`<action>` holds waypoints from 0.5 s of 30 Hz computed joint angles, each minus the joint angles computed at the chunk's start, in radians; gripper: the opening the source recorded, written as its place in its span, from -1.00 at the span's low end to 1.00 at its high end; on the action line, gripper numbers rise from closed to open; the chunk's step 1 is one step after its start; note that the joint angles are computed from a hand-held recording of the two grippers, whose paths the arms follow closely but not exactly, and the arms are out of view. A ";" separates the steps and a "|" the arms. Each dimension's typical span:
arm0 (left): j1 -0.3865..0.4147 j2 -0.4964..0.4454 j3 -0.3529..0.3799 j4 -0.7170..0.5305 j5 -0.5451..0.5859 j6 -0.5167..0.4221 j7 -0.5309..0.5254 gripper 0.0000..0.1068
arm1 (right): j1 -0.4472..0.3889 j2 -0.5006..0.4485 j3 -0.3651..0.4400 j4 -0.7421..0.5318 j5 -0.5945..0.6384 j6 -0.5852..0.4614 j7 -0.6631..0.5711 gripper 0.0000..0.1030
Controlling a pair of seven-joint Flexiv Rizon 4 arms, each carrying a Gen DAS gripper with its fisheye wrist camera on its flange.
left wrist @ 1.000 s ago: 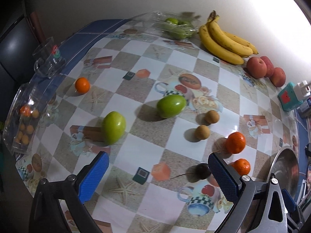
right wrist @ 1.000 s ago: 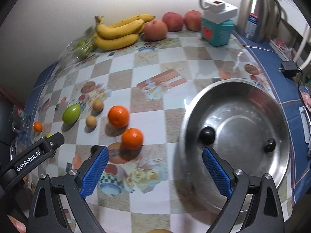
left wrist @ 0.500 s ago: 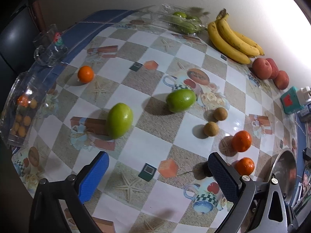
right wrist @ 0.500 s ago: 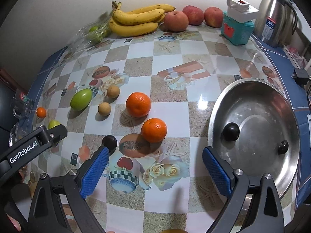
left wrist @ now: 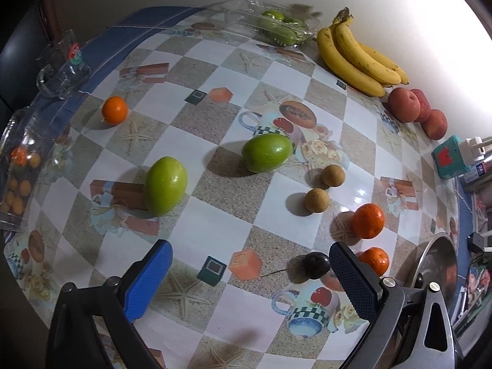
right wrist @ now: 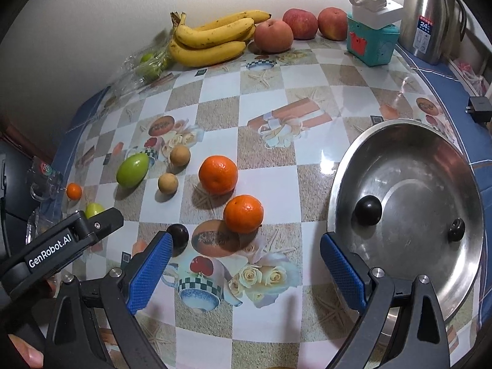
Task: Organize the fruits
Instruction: 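Grasp a mandarin orange with the right tool while the left tool grasps a black plum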
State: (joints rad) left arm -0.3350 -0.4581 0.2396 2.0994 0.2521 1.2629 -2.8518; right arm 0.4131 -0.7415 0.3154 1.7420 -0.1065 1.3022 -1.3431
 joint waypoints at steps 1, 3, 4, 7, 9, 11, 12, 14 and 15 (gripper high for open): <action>0.009 -0.004 -0.010 0.002 -0.006 0.010 0.009 0.93 | -0.001 -0.004 0.001 -0.003 0.003 0.005 0.000 0.88; 0.027 -0.012 -0.030 0.007 -0.029 0.029 0.032 0.91 | -0.009 -0.015 0.009 -0.013 0.010 0.008 -0.001 0.87; 0.033 -0.015 -0.037 0.011 -0.041 0.038 0.044 0.91 | -0.013 -0.022 0.014 -0.020 0.011 0.006 -0.006 0.86; 0.073 -0.035 -0.080 0.029 -0.104 0.092 0.106 0.90 | -0.004 -0.036 0.006 -0.033 0.004 0.000 -0.008 0.50; 0.107 -0.055 -0.123 0.038 -0.161 0.118 0.165 0.79 | 0.000 -0.051 0.004 -0.050 0.004 -0.018 -0.005 0.33; 0.132 -0.069 -0.157 0.046 -0.208 0.142 0.212 0.70 | -0.008 -0.070 0.017 -0.068 0.010 -0.027 -0.015 0.27; 0.138 -0.074 -0.167 0.049 -0.227 0.148 0.229 0.68 | -0.013 -0.079 0.025 -0.077 0.014 -0.032 -0.023 0.22; 0.146 -0.087 -0.181 0.051 -0.262 0.167 0.260 0.64 | -0.009 -0.088 0.023 -0.086 0.016 -0.035 -0.030 0.10; 0.144 -0.090 -0.181 0.052 -0.275 0.173 0.273 0.63 | -0.002 -0.092 0.017 -0.089 0.014 -0.035 -0.030 0.08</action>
